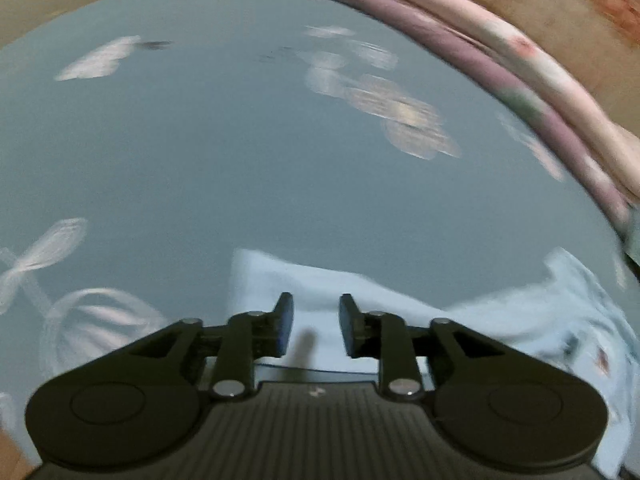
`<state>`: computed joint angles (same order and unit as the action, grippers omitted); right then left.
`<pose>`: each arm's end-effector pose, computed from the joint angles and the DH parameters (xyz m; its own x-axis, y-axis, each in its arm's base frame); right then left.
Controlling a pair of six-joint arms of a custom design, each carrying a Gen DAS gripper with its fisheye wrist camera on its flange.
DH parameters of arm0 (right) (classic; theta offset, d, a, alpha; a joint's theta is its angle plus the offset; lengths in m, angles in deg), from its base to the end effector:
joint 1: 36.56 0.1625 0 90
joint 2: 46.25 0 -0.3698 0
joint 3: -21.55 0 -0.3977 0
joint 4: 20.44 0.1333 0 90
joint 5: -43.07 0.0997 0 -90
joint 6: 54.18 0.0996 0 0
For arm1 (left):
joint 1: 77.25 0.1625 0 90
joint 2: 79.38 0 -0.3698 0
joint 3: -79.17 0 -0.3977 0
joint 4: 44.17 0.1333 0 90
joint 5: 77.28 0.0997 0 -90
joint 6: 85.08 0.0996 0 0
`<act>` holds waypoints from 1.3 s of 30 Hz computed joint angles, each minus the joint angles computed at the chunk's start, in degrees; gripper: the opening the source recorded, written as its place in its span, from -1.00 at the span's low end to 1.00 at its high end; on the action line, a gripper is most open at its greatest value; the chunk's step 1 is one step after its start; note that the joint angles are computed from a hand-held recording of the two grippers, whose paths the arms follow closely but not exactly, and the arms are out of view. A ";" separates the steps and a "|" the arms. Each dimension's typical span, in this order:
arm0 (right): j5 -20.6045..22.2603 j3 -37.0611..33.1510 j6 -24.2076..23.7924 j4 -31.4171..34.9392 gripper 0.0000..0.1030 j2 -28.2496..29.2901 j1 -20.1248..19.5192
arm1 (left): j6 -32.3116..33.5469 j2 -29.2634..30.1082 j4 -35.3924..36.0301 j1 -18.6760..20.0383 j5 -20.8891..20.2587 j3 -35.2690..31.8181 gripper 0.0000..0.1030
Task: Fold clothes
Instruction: 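Open the left gripper off the shirt while the right gripper moves toward the sleeve cuff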
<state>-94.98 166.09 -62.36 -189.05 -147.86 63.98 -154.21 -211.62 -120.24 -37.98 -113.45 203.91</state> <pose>0.1198 -0.3201 0.2579 -0.7079 0.1875 0.6810 -0.2519 0.8337 -0.4914 -0.0491 -0.3162 0.4186 -0.8270 -0.4046 -0.3904 -0.0096 0.7045 -0.7097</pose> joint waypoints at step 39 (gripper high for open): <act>9.57 2.59 -3.71 2.96 1.00 -9.81 4.49 | 20.32 36.14 -44.62 -15.96 -16.70 6.72 0.26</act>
<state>-85.41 168.68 -66.07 -186.09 -157.67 68.47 -133.88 -175.48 -164.86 -53.93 -130.15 210.63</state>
